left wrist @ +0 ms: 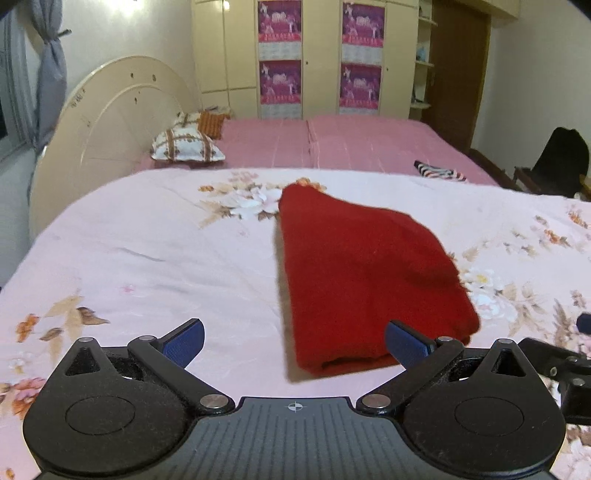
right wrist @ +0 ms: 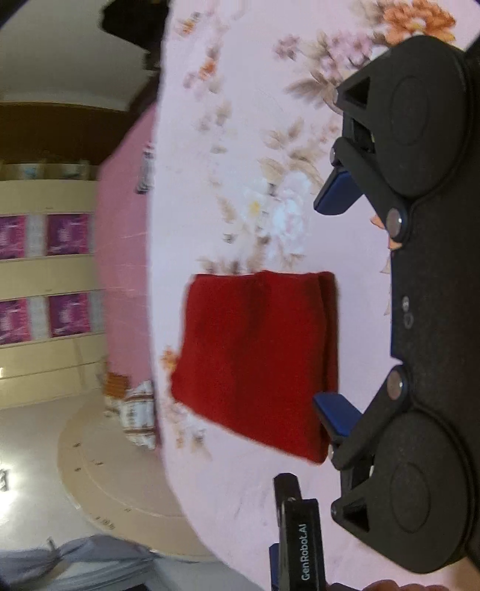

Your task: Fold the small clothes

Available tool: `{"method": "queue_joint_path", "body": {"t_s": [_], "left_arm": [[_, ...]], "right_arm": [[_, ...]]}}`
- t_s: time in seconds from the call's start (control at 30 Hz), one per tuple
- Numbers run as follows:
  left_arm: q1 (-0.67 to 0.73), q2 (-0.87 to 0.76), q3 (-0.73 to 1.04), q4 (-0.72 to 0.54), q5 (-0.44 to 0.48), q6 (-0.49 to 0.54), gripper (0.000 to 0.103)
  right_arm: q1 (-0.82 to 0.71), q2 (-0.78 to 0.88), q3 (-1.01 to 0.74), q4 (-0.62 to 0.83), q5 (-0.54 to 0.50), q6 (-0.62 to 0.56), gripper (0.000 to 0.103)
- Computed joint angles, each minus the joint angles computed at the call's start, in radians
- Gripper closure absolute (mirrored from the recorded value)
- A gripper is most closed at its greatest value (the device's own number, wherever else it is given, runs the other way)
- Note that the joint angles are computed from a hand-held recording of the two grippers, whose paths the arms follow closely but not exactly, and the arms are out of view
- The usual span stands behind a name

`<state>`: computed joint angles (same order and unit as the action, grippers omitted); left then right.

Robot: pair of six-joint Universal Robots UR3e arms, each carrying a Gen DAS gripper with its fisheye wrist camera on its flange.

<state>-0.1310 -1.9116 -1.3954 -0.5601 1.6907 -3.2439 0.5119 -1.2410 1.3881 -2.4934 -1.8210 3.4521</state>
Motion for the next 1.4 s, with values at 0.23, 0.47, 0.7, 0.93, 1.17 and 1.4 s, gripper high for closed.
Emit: {"method": "queue_joint_path", "body": {"t_s": [0.23,0.47,0.7,0.93,1.17,1.4], "left_arm": [[-0.058,0.21,-0.146,-0.041,0.08,-0.056,0.0],[-0.217,0.378,-0.242,-0.128,0.204,-0.215,0.0],[-0.43,0.494,-0.289,-0.249,0.37,-0.381,0.0],[-0.627,0.531,-0.267,-0.37,0.553,-0.533,0.0],[-0.729,0.546,-0.236,-0.476,0.646,-0.638,0.0],[-0.761,0.525,-0.195,-0.512,0.684,-0.661,0.0]], "right_arm": [[0.025,-0.15,0.094,0.02,-0.029,0.013,0.001],[0.086,-0.374,0.295,0.005,-0.13,0.024,0.001],[0.178,-0.582,0.405,0.071,-0.203,0.069,0.001],[0.316,-0.665,0.443,0.095,-0.348,0.143,0.001],[0.368,-0.688,0.448,0.11,-0.389,0.16,0.001],[0.382,-0.708,0.448,0.116,-0.403,0.163,0.001]]}}
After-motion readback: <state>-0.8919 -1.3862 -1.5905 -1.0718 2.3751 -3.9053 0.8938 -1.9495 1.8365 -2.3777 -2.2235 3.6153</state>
